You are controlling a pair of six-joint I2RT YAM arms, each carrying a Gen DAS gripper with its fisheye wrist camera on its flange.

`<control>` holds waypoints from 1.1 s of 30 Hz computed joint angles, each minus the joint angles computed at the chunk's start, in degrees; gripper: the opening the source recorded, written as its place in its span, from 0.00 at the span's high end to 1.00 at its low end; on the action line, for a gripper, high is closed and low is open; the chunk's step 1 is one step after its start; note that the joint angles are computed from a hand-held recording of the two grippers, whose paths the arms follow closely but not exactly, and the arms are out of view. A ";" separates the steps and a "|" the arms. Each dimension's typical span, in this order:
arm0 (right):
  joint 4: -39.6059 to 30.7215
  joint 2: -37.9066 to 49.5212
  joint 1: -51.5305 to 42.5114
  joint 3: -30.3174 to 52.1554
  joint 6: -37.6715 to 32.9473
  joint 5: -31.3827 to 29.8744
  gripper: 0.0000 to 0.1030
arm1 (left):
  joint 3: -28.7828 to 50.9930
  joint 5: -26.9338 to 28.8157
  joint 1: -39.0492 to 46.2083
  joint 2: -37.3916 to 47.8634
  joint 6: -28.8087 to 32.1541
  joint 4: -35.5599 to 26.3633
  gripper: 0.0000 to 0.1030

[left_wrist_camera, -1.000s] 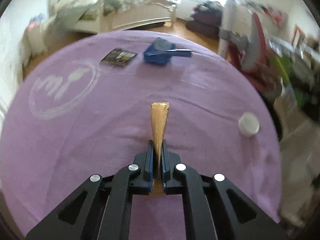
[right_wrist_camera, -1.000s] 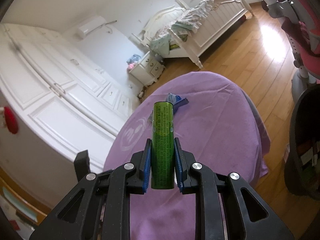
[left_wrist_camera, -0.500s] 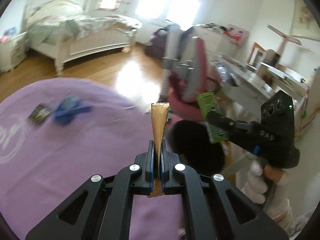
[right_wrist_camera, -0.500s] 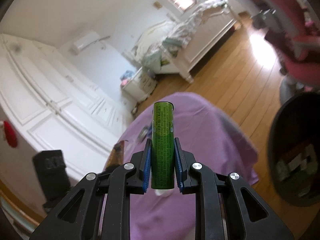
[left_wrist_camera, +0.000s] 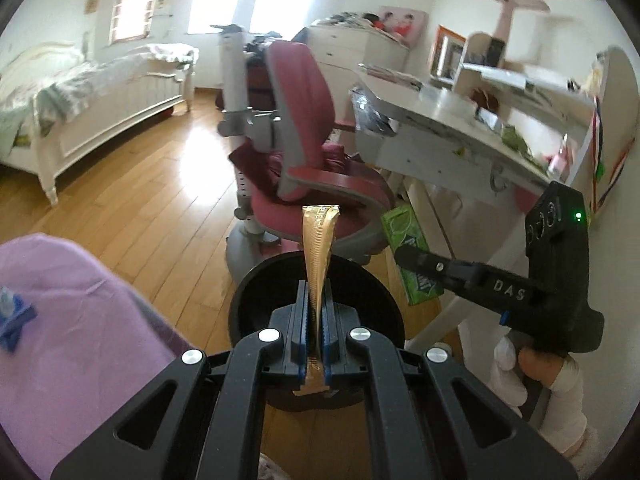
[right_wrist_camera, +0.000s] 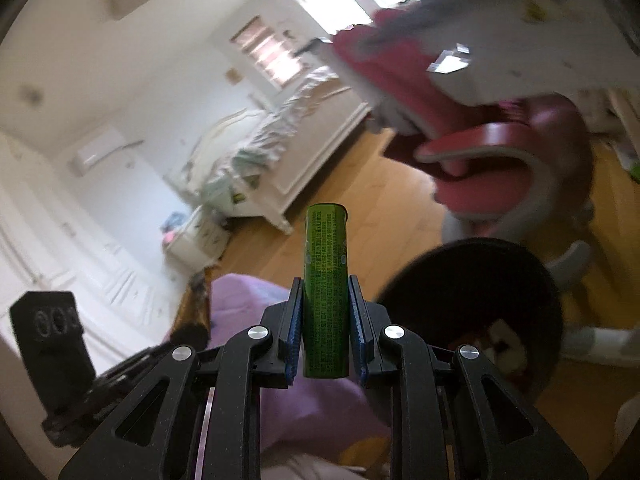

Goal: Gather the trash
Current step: 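Carry the gold wrapper and green can over the black bin, then open both tools over the black bin to drop wrapper and can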

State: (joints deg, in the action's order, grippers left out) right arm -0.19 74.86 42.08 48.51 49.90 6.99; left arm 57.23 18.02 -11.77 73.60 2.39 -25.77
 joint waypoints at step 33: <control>0.05 5.48 -6.06 -1.12 0.90 -1.30 0.21 | 5.41 1.75 0.37 7.09 -2.82 3.19 0.07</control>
